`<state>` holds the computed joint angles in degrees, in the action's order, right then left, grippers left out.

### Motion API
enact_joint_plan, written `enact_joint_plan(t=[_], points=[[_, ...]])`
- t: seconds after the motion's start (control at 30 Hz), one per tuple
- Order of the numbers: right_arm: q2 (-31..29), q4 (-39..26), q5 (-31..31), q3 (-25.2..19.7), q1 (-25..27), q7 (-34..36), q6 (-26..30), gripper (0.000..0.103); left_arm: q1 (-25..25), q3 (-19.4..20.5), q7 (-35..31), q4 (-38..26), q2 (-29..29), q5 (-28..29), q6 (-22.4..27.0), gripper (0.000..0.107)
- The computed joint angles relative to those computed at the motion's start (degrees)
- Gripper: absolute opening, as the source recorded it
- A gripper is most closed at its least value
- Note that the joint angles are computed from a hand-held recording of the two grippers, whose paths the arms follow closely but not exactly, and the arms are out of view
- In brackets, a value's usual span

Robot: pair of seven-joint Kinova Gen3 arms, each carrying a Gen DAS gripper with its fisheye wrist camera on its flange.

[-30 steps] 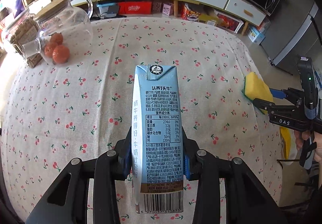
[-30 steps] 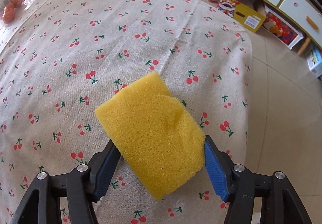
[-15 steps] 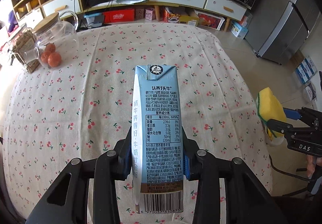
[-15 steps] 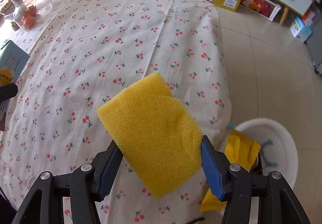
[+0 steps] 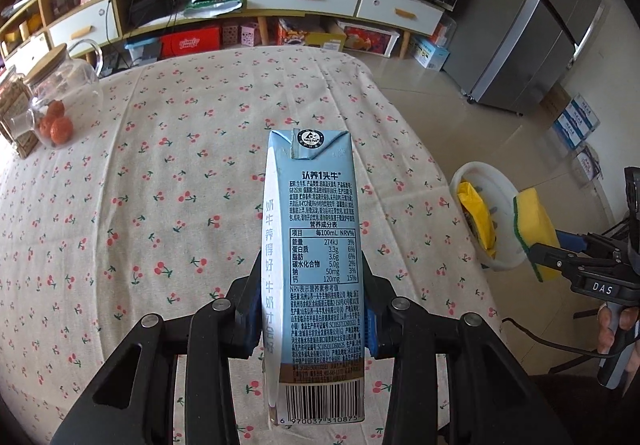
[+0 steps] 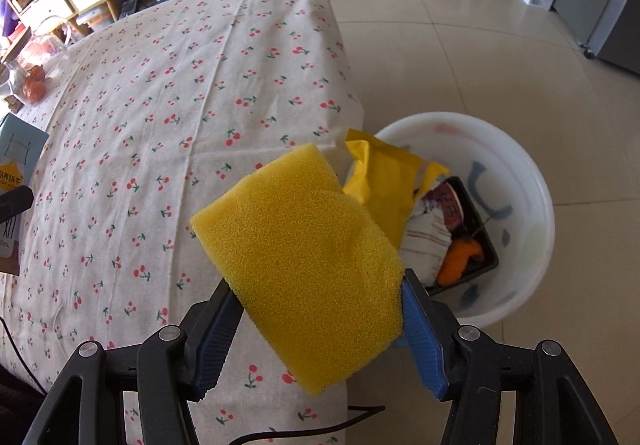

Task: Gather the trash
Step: 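Carry the yellow sponge over the bucket and open the right tool, then lower the milk carton into the bucket and open the left tool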

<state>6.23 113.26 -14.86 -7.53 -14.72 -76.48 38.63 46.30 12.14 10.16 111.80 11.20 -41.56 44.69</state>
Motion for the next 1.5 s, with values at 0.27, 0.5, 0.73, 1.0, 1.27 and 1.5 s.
enact_joint_plan(t=[0.27, 0.5, 0.73, 1.0, 1.27, 1.5], points=[[0.42, 0.50, -6.14, 2.87, 5.72, 3.26, 0.58, 0.068, 0.10, -1.93, 0.16, -3.15, 3.42, -0.34, -5.83, 0.041], [2.51, -0.59, -7.85, 3.70, 9.35, 2.49, 1.21, 0.069, 4.06, -5.67, 1.30, -7.21, 7.31, -3.62, -7.71, 0.041], [3.63, -1.63, -6.81, 3.76, 10.60, 0.99, 1.34, 0.076, 5.78, -7.43, -1.00, -11.04, 10.84, -3.20, -9.19, 0.041], [1.35, -0.13, -8.02, 4.66, 13.86, 6.48, 0.96, 0.079, 6.38, -9.04, -9.01, -15.88, 14.63, 0.71, -10.97, 0.041], [-2.46, 2.25, -11.86, 7.68, 18.18, 15.02, 2.61, 0.079, 6.27, -9.73, -20.14, -24.49, 20.85, 7.89, -11.43, 0.041], [-4.43, 4.28, -12.49, 10.58, 20.70, 20.07, 2.99, 0.079, 5.34, -10.87, -28.56, -33.85, 26.15, 15.03, -10.15, 0.041]])
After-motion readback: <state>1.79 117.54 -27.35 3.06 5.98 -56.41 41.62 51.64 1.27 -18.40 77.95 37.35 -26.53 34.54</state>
